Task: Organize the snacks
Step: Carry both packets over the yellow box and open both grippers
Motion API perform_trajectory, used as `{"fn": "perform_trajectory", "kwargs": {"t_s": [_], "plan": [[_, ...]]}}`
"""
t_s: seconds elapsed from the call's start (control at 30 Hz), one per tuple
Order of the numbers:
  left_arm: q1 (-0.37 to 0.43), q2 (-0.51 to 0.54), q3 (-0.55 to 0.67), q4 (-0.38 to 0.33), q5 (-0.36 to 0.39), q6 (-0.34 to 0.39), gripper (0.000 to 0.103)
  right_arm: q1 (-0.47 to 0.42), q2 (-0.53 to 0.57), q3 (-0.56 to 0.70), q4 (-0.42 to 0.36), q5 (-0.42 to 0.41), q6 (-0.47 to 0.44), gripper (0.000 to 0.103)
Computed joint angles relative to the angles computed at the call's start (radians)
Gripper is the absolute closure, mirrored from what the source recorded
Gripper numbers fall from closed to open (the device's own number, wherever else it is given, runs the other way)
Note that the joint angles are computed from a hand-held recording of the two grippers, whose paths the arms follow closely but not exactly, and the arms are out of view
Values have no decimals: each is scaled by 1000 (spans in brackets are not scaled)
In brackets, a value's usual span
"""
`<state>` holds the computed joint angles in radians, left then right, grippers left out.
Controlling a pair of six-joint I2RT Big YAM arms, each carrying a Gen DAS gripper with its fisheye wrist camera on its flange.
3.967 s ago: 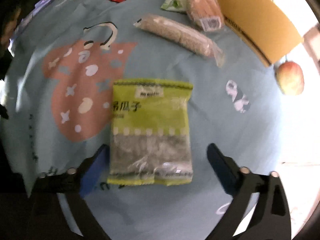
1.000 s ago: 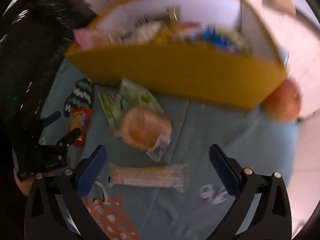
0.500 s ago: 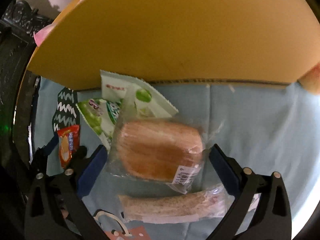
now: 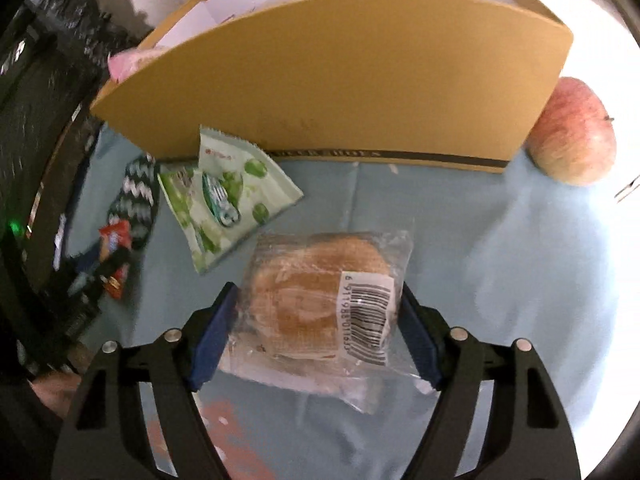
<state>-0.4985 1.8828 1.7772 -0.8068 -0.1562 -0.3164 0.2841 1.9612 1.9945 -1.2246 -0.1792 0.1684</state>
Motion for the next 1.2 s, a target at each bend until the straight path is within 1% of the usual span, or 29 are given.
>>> {"fn": "perform_trajectory", "kwargs": {"t_s": [0.1,0.17,0.2,0.23,0.27,0.3,0.33,0.37,0.4,0.47,0.5,0.53,0.57,0.6,0.67,0.73,0.8,0.93,0.97,1.07,1.2], "plan": [[-5,-13,-15,-6,24,10,56,2,1,-6,-23,75,-65,25],[-19,-18,-20,0,44,31,56,-6,3,-13,-33,97,-84,15],[-27,-13,-13,-6,57,38,56,-10,7,-14,-42,111,-86,5],[-37,-4,-1,-20,58,48,55,-14,8,-18,-42,111,-86,1],[-45,5,10,-33,55,56,54,-18,9,-24,-40,108,-87,1],[-54,15,19,-42,49,63,48,-18,13,-24,-47,114,-87,1],[-59,22,24,-47,36,62,39,-15,19,-21,-59,130,-89,1],[-64,27,27,-49,19,55,25,-8,20,-25,-60,156,-95,1],[-65,31,27,-49,11,51,20,2,14,-39,-40,179,-103,1],[-65,49,42,-79,-2,33,19,12,-8,-73,10,194,-110,3],[-65,46,29,-65,-2,29,19,14,-15,-80,25,191,-110,16],[-66,45,25,-62,-4,35,19,16,-16,-78,30,178,-119,25],[-67,44,22,-60,-6,48,21,17,-15,-74,28,156,-127,28],[-67,36,9,-41,6,67,37,17,-10,-64,16,129,-142,30],[-61,27,2,-35,19,69,58,17,-6,-52,-2,78,-169,34],[-48,16,-6,-27,62,52,59,17,-15,-58,0,52,-178,36],[-52,0,-17,-8,47,78,59,14,-26,-64,4,41,-167,36],[-64,-42,-40,46,31,83,59,-9,-92,-115,33,-26,-114,36],[-66,-50,-44,54,28,87,59,-11,-90,-106,33,-28,-111,36],[-70,-80,-57,78,15,101,59,-19,-131,-142,54,-44,-89,36],[-72,-112,-69,91,9,87,59,-42,-186,-173,71,-60,-77,36]]}}
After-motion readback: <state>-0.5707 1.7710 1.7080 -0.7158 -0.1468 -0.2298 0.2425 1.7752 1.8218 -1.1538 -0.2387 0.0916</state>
